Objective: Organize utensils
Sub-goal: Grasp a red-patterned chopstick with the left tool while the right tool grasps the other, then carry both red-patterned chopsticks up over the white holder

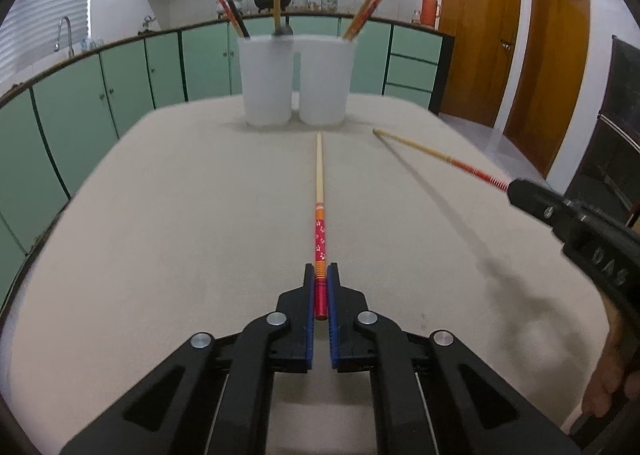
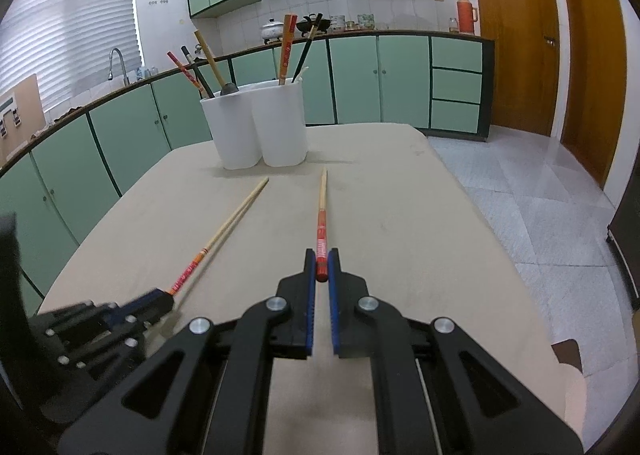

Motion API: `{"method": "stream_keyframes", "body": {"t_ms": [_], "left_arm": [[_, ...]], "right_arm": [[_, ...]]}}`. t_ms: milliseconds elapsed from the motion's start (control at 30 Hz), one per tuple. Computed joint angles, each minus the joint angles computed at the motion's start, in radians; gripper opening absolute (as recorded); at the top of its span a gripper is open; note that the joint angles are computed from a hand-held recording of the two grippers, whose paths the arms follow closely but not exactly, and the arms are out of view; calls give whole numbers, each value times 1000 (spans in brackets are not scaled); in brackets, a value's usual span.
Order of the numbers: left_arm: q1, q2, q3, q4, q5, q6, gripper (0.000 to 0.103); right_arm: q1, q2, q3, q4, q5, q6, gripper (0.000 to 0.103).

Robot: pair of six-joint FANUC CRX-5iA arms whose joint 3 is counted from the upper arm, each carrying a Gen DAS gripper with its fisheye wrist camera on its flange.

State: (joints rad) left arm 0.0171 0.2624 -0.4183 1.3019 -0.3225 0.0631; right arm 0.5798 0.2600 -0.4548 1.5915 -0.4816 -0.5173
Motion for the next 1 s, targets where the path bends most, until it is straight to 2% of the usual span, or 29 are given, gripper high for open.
{"method": "stream_keyframes", "body": {"t_ms": [233, 400, 467, 567, 800, 1000], "left_arm": [[-35, -65, -21, 228, 43, -197, 6], [-42, -89, 1, 326, 26, -251, 6], [-29, -90, 23, 296, 5, -215, 6], [20, -85, 79, 103, -28, -42, 6], [46, -86, 134, 131, -76, -43, 6], [63, -70, 177, 127, -121, -42, 6]], "right_arm": [[-4, -17, 11, 33, -14, 2, 5], [-14, -31, 27, 84, -17, 0, 5], [-21, -36, 38, 100, -13, 5, 5], [-36, -48, 52, 133, -9, 4, 5], [-79, -61, 96, 140, 62, 40, 5], [-108, -61, 154, 75, 158, 123, 5]]}}
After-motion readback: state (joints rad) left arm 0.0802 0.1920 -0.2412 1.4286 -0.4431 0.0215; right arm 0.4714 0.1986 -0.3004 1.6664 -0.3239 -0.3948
